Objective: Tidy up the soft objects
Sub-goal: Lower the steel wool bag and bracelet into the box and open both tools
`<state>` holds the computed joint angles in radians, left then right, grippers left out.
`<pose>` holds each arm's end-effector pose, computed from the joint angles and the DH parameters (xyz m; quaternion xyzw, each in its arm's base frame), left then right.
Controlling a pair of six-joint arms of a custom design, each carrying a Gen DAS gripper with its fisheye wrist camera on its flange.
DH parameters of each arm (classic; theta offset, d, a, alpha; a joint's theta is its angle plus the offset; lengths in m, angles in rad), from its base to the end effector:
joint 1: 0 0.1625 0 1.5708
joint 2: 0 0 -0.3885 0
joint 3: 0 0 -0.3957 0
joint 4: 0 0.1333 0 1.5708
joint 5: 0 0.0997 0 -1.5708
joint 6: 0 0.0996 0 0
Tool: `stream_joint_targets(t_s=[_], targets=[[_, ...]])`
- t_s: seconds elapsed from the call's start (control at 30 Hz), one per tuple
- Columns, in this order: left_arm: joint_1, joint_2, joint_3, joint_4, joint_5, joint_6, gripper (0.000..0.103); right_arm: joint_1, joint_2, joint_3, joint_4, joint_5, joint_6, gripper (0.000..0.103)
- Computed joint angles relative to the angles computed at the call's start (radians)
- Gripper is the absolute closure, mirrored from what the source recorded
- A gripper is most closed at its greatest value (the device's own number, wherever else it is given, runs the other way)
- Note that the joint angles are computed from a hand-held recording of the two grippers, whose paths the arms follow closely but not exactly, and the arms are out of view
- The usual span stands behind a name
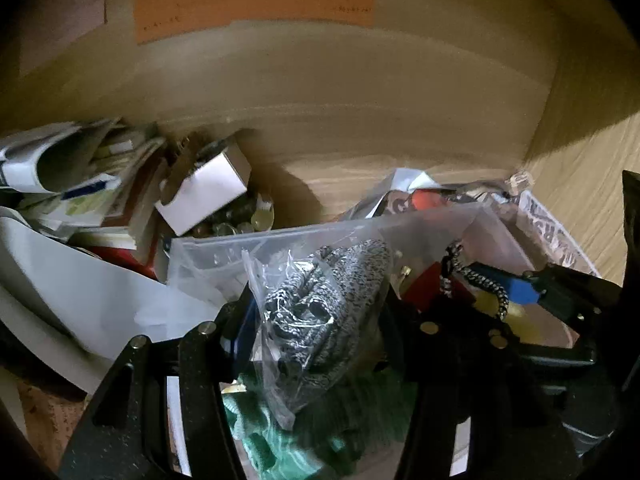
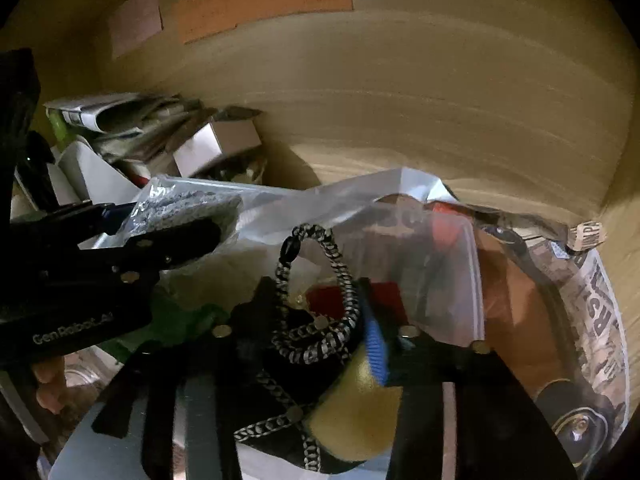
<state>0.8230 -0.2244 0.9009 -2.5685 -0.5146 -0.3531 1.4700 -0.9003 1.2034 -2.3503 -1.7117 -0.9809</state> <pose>-0.3809 -0.7342 -0.0138 0.0882 0.8519 -0.3779 0.3517 0.0429 -0.7611 0.3069 0.3979 -0.8841 0.1666 0.1798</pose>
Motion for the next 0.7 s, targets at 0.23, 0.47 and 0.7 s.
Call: stream_joint_targets(t_s=[0.23,0.47,0.7], targets=[[0.004,-0.019,0.021,0.01,-0.029,-0.029,0.039,0.004,-0.015,0.012,0.003,-0.014,-0.019,0.038],[-0.04,-0.065,0.13,-0.173,0.018,0.07,0.034,0.007,-0.078,0.06,-0.04,0.038,-0.041,0.032],[-0.113,-0.086,0.226,-0.479,0.112,0.267,0.034,0.003,-0.181,0.126,-0.077,0.153,-0.054,0.032]])
